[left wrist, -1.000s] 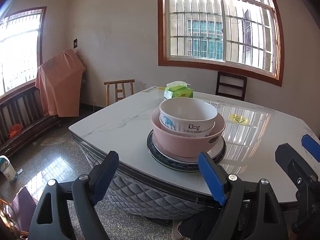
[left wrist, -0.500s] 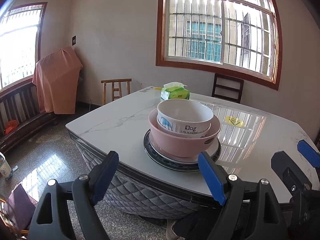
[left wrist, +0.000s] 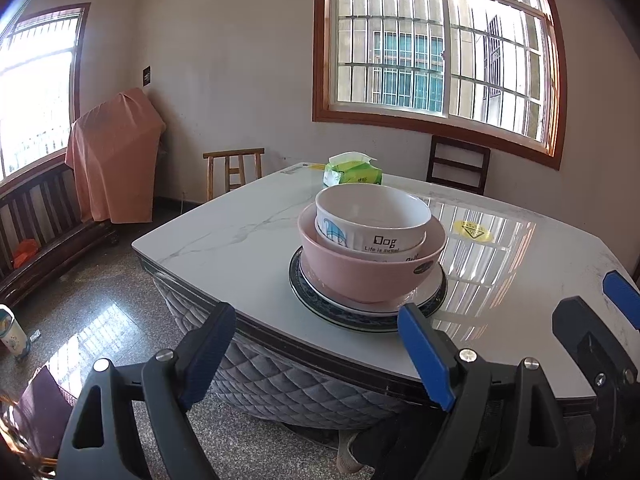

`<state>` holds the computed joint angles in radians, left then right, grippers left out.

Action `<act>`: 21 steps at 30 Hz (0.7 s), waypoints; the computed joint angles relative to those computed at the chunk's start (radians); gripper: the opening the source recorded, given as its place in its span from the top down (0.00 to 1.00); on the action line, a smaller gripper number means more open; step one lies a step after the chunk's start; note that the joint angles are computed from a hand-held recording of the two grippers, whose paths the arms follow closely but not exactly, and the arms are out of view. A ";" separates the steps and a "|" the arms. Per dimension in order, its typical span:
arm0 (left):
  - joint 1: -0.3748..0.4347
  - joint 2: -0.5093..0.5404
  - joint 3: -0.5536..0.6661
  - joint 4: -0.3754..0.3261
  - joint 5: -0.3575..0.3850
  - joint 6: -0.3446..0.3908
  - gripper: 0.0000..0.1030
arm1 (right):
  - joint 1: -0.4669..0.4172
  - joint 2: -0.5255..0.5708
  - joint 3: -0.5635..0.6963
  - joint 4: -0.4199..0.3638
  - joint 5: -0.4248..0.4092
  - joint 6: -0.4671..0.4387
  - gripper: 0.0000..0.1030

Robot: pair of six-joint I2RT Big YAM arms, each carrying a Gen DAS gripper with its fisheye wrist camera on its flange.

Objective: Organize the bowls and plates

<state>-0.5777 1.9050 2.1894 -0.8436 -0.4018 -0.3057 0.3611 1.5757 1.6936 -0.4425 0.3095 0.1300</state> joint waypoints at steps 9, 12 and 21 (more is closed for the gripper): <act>-0.001 0.013 0.017 -0.018 0.000 -0.003 0.17 | -0.002 0.004 0.004 -0.016 -0.004 0.011 0.00; 0.001 0.021 0.032 -0.032 0.003 -0.007 0.17 | -0.004 0.005 0.005 -0.025 -0.010 0.016 0.00; 0.000 0.048 0.074 -0.071 0.007 -0.008 0.17 | -0.015 0.009 0.003 -0.040 -0.025 0.041 0.00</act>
